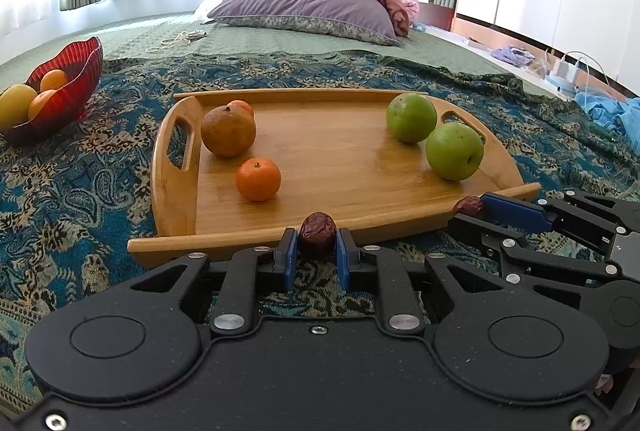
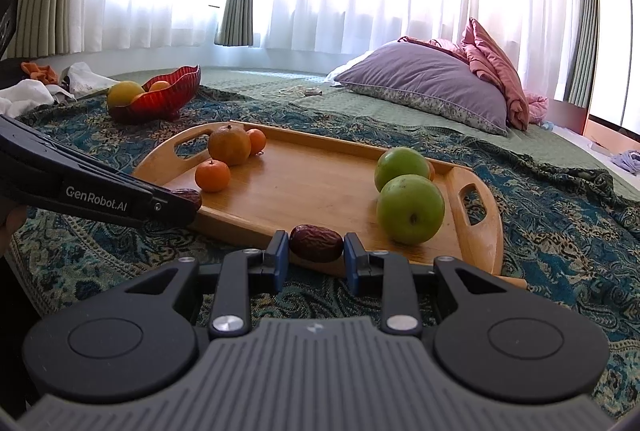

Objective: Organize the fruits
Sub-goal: 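Carry the red dates over the tray with both tools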

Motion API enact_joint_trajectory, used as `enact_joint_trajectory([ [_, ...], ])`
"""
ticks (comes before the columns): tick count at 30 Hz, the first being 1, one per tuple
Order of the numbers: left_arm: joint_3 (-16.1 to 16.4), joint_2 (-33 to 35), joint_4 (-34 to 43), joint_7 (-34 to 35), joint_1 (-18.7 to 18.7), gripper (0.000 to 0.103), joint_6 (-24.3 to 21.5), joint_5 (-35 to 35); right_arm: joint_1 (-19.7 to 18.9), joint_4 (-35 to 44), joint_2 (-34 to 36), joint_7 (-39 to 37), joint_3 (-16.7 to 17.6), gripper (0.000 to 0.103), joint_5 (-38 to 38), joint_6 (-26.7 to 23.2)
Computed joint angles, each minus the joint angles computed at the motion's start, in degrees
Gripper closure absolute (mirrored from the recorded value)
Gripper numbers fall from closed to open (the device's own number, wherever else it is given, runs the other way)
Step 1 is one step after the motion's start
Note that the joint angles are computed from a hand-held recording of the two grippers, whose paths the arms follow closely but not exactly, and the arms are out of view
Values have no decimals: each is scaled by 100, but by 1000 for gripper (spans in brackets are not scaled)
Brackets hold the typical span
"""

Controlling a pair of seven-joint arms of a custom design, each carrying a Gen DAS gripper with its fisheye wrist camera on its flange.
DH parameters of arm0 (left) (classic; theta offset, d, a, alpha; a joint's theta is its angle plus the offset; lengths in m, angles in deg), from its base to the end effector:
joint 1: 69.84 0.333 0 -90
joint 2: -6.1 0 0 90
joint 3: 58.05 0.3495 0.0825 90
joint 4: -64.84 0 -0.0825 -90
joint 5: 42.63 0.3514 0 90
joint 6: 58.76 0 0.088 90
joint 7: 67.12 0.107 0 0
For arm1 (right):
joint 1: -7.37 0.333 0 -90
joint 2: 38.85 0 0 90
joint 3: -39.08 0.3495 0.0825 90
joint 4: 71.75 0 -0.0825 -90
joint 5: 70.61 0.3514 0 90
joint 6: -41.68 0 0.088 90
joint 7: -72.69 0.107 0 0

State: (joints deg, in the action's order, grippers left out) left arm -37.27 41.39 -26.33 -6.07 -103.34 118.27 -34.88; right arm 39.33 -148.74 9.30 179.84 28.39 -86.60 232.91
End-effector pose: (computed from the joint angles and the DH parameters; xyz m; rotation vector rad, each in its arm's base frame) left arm 0.6963 -0.2399 0.4459 -1.6829 1.7042 -0.9430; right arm 0.6920 0.3635 0.4056 -1.8066 1.0327 -0.7869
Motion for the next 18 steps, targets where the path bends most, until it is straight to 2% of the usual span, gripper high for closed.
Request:
enact_joint_trajectory([
  [10,33,222,460,-51,48,84,-27,-17,-32,422,201,30,17,69,32,-135],
  [15,-143,513,1144,-10,290,84,-284,-14,-197,1137,517,57,212,69,-20,-478],
  [18,-261,745,1667,-29,466,84,-514,67,-370,1739,787,0,474,69,-86,-769],
])
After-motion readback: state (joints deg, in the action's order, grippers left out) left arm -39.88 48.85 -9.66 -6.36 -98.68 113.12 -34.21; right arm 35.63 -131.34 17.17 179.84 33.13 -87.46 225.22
